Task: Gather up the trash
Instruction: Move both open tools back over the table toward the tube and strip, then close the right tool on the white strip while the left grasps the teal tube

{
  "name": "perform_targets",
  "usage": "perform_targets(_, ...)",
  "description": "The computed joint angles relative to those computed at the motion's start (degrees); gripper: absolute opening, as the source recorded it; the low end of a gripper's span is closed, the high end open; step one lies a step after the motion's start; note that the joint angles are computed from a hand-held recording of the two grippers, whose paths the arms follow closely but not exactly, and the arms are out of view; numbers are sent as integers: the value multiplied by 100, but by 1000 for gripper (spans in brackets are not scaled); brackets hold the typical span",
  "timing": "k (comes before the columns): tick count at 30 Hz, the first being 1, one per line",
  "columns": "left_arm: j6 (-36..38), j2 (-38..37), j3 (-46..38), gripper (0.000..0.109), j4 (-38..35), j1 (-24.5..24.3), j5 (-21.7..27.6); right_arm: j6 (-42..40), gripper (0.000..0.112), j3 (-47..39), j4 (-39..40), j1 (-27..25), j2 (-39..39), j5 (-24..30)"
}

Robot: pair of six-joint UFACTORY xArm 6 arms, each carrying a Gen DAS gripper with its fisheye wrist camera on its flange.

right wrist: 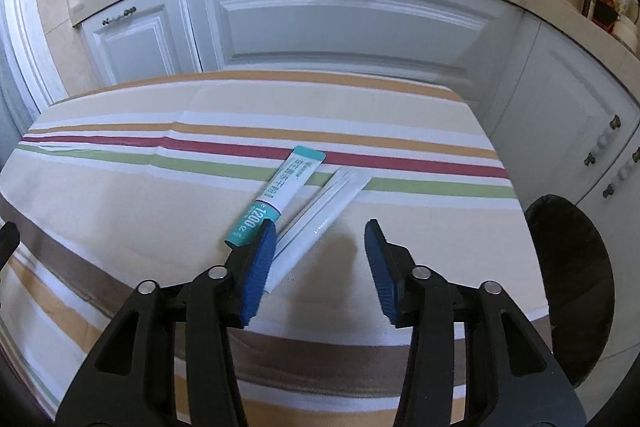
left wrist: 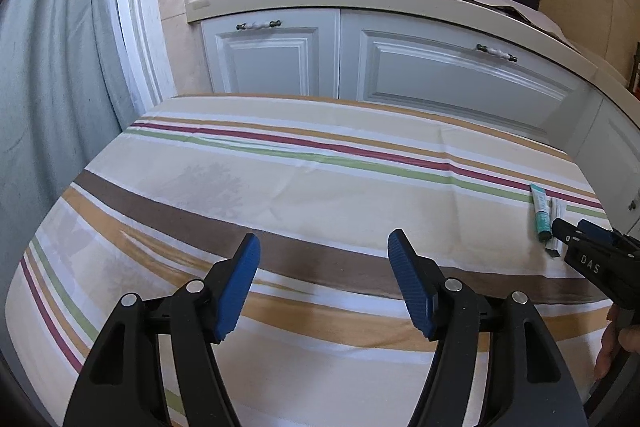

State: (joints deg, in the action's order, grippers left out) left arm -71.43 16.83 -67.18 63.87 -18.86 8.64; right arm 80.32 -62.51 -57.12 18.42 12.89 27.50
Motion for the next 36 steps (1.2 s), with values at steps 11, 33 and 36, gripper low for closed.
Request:
perform_targets(11, 745, 175, -28, 65, -694, -2, -259, 73, 50, 196, -60, -168, -142, 286)
perform_targets(33, 1566, 289, -35, 66, -1526, -157, -416, -136, 32, 82, 213, -314, 11, 24)
perform_targets(36, 1765, 316, -51, 66, -1704, -198, -447, -173, 18, 115, 200, -311, -30, 64)
